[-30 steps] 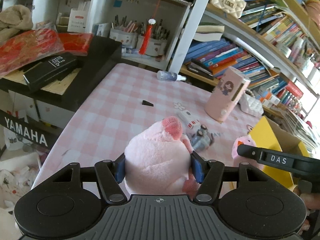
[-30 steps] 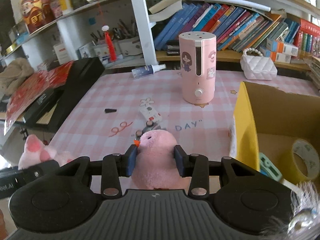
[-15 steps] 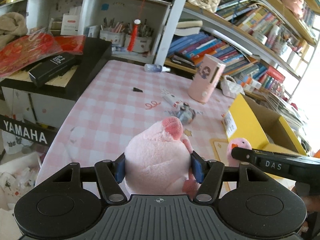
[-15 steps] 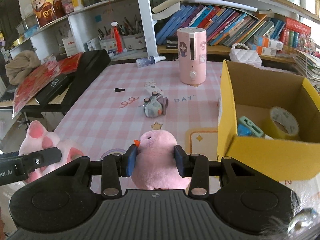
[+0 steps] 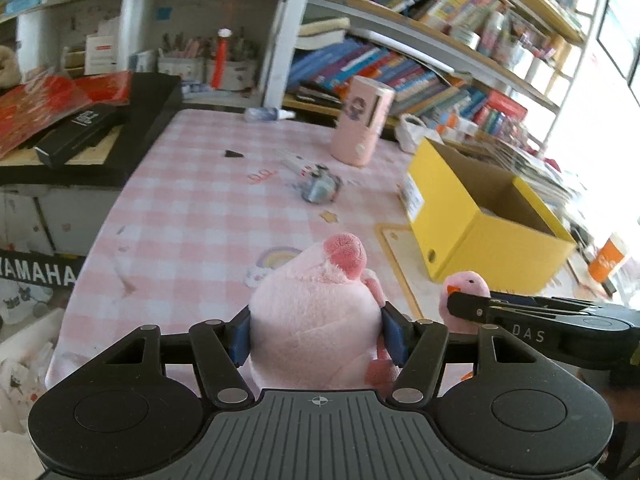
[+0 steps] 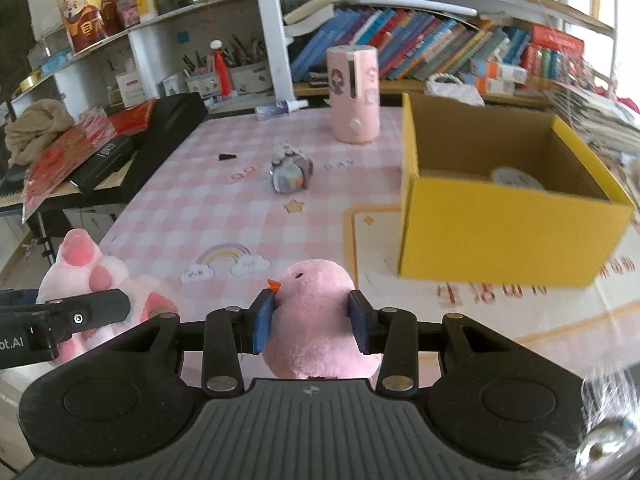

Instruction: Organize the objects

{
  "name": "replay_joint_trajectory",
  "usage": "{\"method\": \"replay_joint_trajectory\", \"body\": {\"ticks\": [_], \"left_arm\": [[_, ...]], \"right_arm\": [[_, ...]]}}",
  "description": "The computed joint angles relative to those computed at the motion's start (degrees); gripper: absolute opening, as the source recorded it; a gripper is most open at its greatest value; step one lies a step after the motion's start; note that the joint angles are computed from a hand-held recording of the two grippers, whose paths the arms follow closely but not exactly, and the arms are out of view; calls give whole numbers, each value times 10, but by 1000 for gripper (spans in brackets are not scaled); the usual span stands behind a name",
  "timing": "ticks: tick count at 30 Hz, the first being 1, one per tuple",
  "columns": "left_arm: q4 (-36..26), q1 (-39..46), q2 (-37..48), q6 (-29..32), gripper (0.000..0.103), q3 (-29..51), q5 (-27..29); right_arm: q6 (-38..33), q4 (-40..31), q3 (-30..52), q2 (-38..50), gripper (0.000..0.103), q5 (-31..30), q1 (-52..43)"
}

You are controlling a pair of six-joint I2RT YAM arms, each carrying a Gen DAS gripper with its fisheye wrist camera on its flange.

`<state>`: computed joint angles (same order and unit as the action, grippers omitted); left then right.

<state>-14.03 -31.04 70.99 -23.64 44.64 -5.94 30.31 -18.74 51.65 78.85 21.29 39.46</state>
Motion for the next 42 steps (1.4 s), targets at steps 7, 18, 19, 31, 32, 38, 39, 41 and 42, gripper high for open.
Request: {"method": "replay_joint_trajectory", "body": {"ticks": [7, 18, 19, 31, 32, 38, 39, 41, 42], "left_arm": [[-7, -35, -7, 18, 62, -6, 14], [8, -91, 39, 46, 62, 23, 49], [10, -96, 43, 50, 62, 25, 52], [24, -133, 100, 65, 62, 67, 71], [25, -136, 107, 69, 62, 73, 74], [30, -149, 134, 81, 62, 99, 80], [31, -149, 136, 81, 62, 101, 80], [32, -152, 142, 82, 62, 107, 79], [33, -152, 144, 82, 62, 109, 79]], "right_arm": [[72, -43, -48, -57, 37, 45, 37], [198, -164, -89, -151, 37, 120, 73], [212, -177, -92, -158, 37, 125, 74], [289, -266, -115, -221, 37, 153, 80], [293, -274, -117, -227, 37, 156, 80], [305, -298, -126, -256, 37, 164, 63], [303, -299, -126, -259, 37, 165, 60], [294, -300, -127, -266, 37, 164, 52], [288, -298, -127, -267, 37, 162, 47]]}}
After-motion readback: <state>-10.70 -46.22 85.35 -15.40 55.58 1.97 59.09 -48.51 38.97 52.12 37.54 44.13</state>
